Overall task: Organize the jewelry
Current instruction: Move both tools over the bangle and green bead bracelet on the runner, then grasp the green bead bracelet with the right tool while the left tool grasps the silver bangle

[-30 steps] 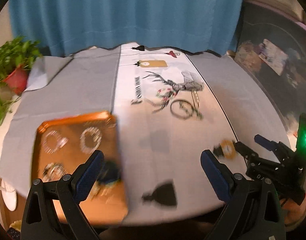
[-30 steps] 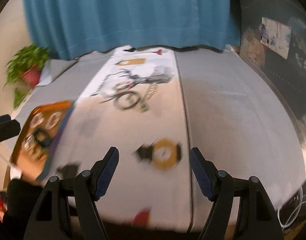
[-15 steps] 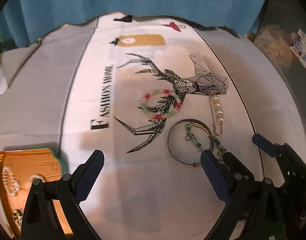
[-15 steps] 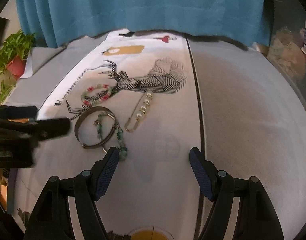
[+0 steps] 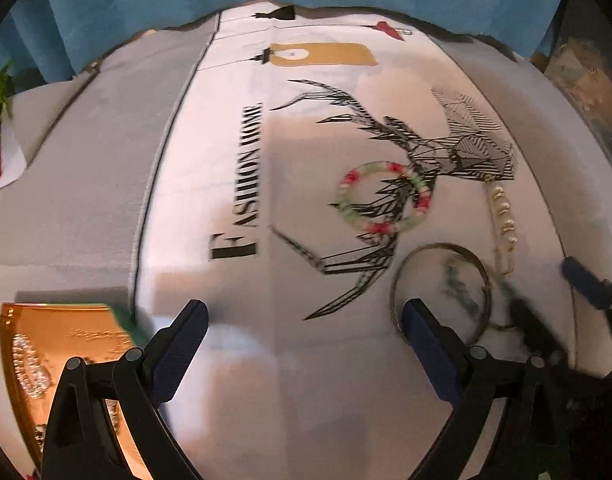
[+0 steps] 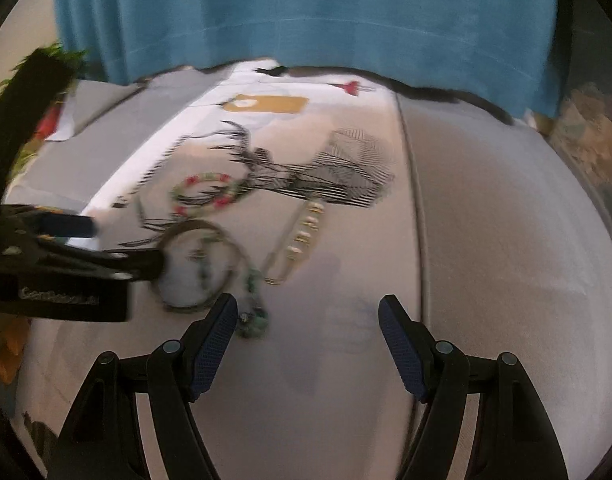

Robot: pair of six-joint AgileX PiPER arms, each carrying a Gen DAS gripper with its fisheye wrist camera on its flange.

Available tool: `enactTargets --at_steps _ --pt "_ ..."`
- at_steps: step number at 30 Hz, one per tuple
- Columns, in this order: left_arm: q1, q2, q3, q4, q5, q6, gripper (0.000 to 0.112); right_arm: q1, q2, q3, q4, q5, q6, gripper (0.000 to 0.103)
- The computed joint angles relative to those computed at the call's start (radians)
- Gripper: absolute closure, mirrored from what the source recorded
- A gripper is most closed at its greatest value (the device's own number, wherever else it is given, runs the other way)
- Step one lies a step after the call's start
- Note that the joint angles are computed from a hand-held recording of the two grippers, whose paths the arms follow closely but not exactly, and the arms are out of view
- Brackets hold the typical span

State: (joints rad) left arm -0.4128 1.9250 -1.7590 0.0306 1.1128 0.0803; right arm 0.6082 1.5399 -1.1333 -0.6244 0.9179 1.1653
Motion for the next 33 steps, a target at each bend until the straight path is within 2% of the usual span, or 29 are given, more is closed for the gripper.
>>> enactTargets --at_steps 5,7,12,15,19,20,22,23,24,25,26,29,31,33 --pt "-0.009 -0.043 0.047 0.098 -0.002 -0.024 0.015 -0.006 -0.087 0.082 0.019 0.030 0.044 0.030" --pt "0.000 -0.070 0.068 0.059 -0.011 0.004 0.016 0.001 -0.106 0.099 0.025 0.041 0.050 0.030" --pt "-0.003 -0.107 0.069 -0.100 0.024 0.113 0.016 -0.006 -0.106 0.100 0.031 0.022 0.022 0.030" --pt "-0.046 -0.093 0.062 -0.092 0.037 0.142 0.015 -0.012 -0.094 0.089 0.031 0.010 0.006 0.029" --pt "-0.101 -0.069 0.088 0.004 0.018 0.122 0.014 -0.003 -0.095 0.095 0.019 -0.005 0.004 0.029" --pt "-0.085 -0.068 0.091 -0.020 0.009 0.126 0.014 0.000 -0.098 0.102 0.014 -0.010 0.010 0.029" --pt "-0.051 -0.044 0.062 -0.075 0.045 0.134 0.014 0.010 -0.107 0.118 -0.004 -0.021 0.022 0.031" --pt "-0.041 -0.041 0.056 -0.089 0.045 0.131 0.015 0.015 -0.111 0.125 -0.014 -0.031 0.025 0.033" --pt "-0.040 -0.043 0.061 -0.089 0.036 0.128 0.020 0.024 -0.114 0.131 -0.029 -0.041 0.030 0.048" --pt "-0.038 -0.055 0.077 -0.097 0.014 0.137 0.037 0.037 -0.114 0.133 -0.050 -0.047 0.033 0.079" --pt "-0.038 -0.074 0.098 -0.111 -0.017 0.160 0.052 0.050 -0.103 0.124 -0.063 -0.040 0.028 0.092" --pt "-0.011 -0.079 0.070 -0.194 0.046 0.202 0.053 0.074 -0.073 0.070 -0.038 0.036 0.018 0.097" --pt "0.002 -0.116 0.086 -0.199 0.039 0.209 0.053 0.103 -0.099 0.054 -0.042 0.086 0.052 0.097" --pt "0.024 -0.172 0.109 -0.219 0.034 0.227 0.053 0.162 -0.112 0.013 -0.083 0.192 0.074 0.097"
